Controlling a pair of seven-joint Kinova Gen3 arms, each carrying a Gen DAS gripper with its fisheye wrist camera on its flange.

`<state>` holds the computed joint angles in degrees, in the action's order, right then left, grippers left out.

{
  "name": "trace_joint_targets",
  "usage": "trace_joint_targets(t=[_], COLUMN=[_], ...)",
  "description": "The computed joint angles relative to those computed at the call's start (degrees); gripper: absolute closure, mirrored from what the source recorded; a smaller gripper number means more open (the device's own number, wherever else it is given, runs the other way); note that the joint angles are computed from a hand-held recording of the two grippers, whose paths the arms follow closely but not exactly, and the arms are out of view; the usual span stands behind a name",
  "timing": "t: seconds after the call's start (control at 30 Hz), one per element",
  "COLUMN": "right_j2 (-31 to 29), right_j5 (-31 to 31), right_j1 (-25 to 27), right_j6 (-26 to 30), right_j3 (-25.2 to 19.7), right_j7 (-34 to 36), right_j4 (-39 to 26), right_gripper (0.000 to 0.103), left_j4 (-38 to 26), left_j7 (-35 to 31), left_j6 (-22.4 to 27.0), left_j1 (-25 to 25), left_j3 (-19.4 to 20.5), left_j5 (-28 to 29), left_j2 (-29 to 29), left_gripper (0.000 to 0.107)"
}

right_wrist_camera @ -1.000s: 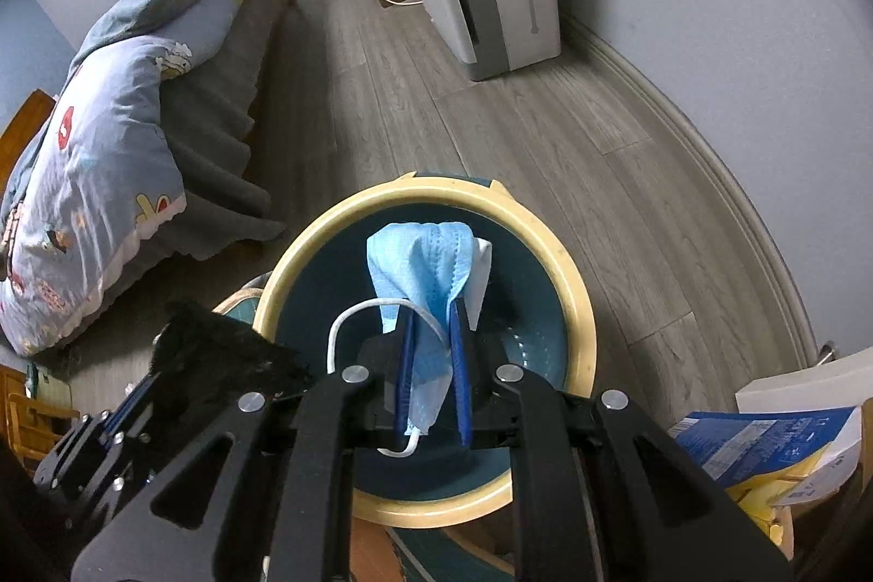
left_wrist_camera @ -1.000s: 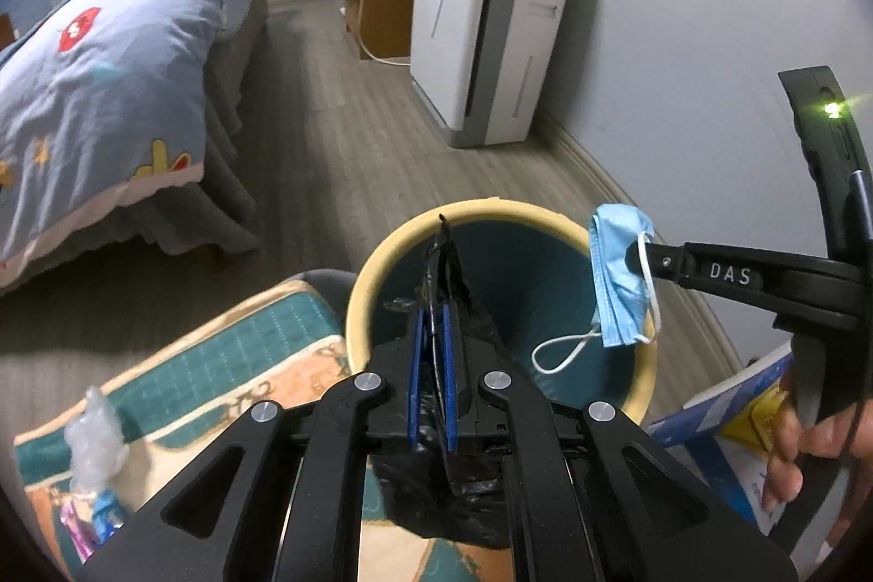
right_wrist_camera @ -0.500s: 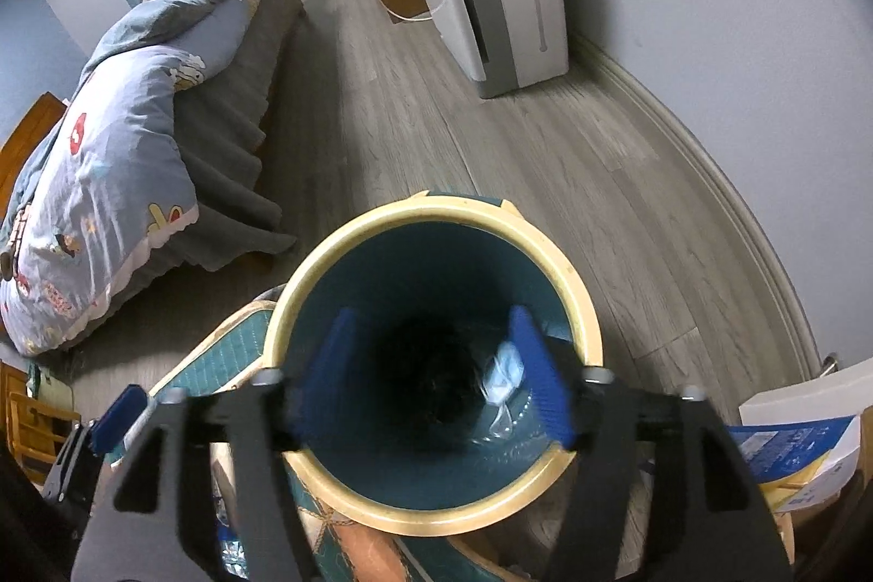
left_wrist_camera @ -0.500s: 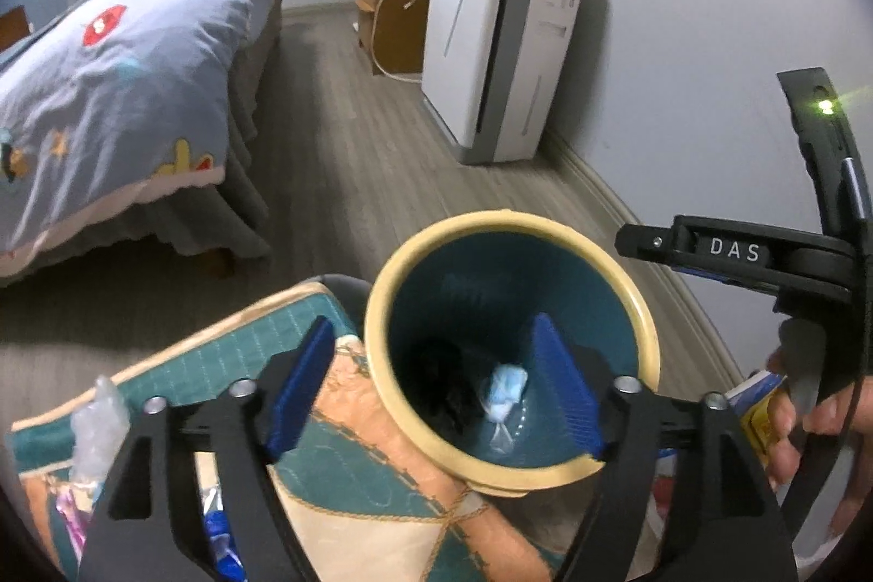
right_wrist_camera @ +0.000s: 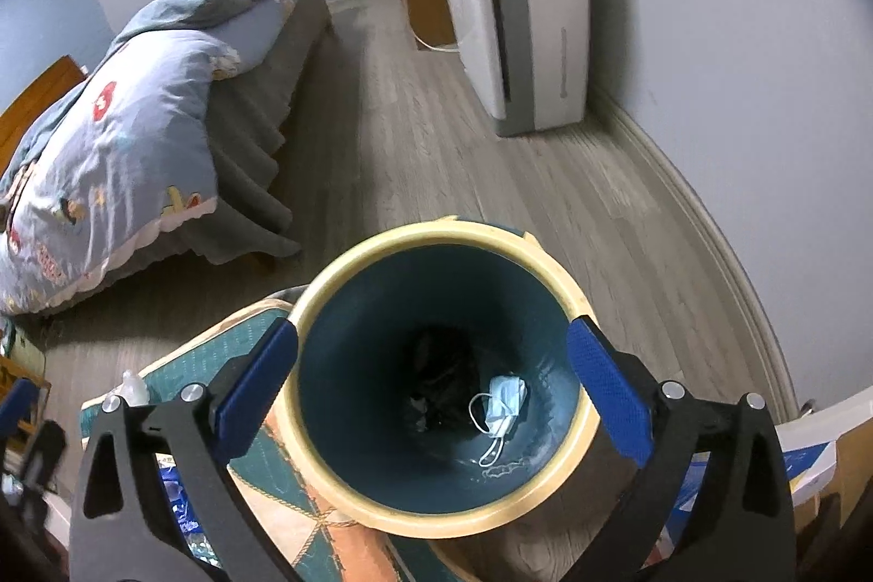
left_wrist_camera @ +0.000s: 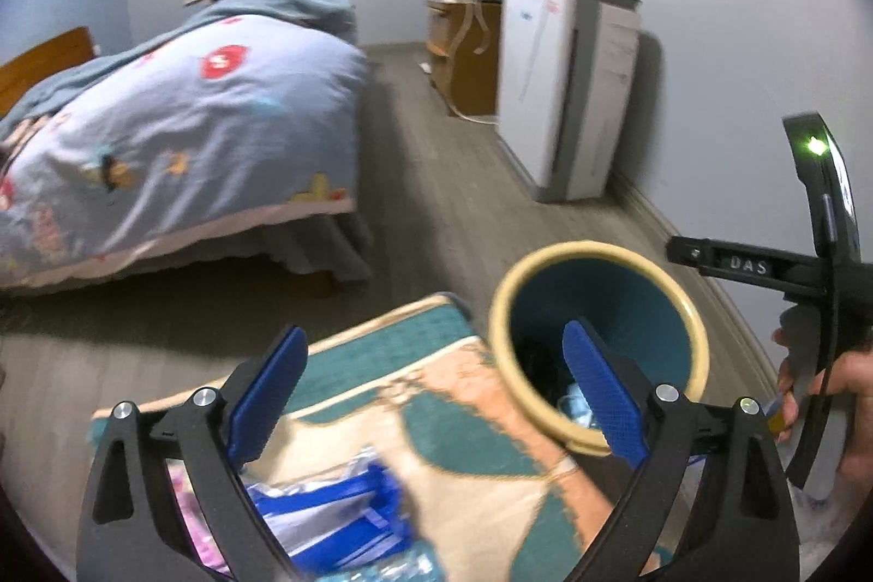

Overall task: Collect trash
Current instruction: 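Move the right gripper back over the cushion toward the blue wipes packet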

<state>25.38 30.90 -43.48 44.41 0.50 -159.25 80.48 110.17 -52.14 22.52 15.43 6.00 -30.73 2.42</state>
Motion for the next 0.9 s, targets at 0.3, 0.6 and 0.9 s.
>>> trace_joint_targets(t=[0.3, 0.6, 0.9], right_j2=[-1.1, 0.3, 5.4], right_j5=[6.9, 9.9, 7.9], right_j1=[-5.6, -9.0, -12.7], right_j6=[0.6, 5.2, 12.4], right_j3=[0.1, -1.3, -1.7], right_j7=[-2.8, -3.2, 3.1], right_j4=[-1.0, -4.2, -11.6], right_gripper=[0.006, 0.006, 0.006], left_j4=[6.4, 12.0, 15.5], left_j7=[-3.7, -10.2, -16.8], left_j6=[2.9, 3.1, -0.6], left_j1=[-7.3, -14.9, -21.4], left_j3=[0.5, -0.4, -3.1], left_j5=[2.2, 7.3, 12.9], left_j2=[-9.7, -16.2, -16.7], left_gripper=[0.013, 0.011, 0.011])
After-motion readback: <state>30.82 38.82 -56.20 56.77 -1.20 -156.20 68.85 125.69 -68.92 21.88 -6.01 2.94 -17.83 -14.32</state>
